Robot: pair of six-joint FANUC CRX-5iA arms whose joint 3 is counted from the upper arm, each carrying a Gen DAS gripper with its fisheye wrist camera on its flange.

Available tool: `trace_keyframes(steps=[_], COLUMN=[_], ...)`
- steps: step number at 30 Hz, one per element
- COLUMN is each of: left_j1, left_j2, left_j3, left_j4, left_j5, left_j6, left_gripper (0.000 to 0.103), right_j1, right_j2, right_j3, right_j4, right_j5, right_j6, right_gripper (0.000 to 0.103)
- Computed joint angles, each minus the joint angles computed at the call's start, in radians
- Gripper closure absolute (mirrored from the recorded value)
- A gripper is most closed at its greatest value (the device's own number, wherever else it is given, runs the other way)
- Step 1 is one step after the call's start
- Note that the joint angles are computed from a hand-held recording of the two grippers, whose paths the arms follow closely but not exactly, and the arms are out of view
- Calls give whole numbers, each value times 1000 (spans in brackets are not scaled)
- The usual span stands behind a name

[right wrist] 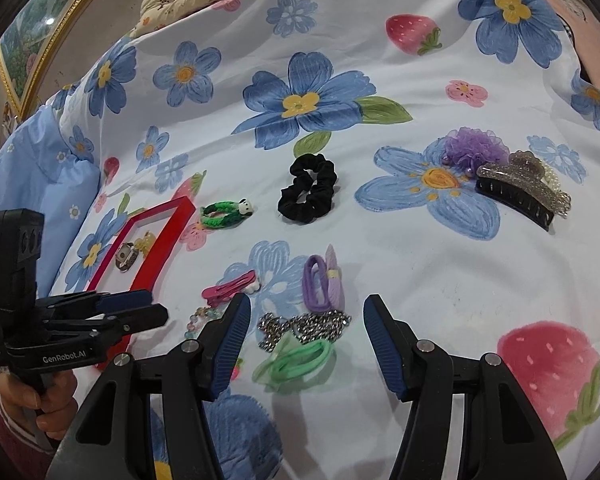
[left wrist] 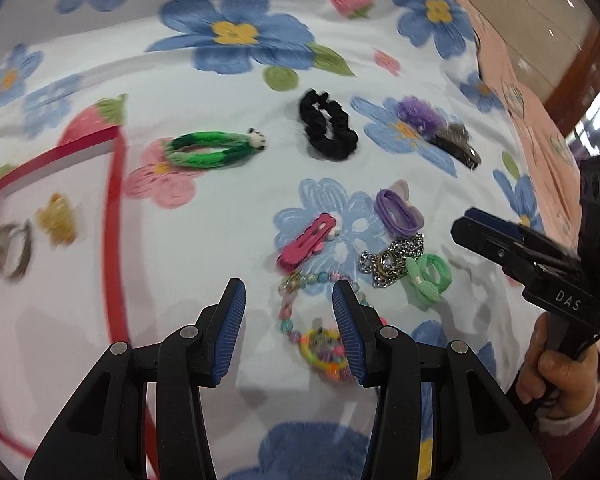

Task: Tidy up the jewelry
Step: 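Move both tools back to the jewelry pile, then grasp the pink hair clip with the left tool while the right grasps the purple hair tie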

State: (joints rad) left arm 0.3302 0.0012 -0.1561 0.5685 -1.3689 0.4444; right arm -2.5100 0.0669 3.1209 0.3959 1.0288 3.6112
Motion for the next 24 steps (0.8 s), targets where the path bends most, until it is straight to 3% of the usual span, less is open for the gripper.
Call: trace_keyframes(steps=[9,13,17,20,24], left_j1=[-93,-113,-134,-133,-124], left_j2=[71,89,91,93,92], left_j3=[61,69,63,59,55], left_j4=[-73,-79,-97,-85,-65], left_j5=[48,33,50,50,47], left_j6=[15,5,2,-1,-5], left_gripper=[59,59,59,77,79], right_j1=[-78,-102,-118,-122,-116], right_j2=[-29,-42,-51,-56,-57], right_j3=[26,36,49,49,45], right_j4=[-89,-119,-144,-145,-129], right_j5=[-37,-52,-69,-65,-61], right_j6=[88,113,127,129,116], right_gripper=[51,56,71,90,91])
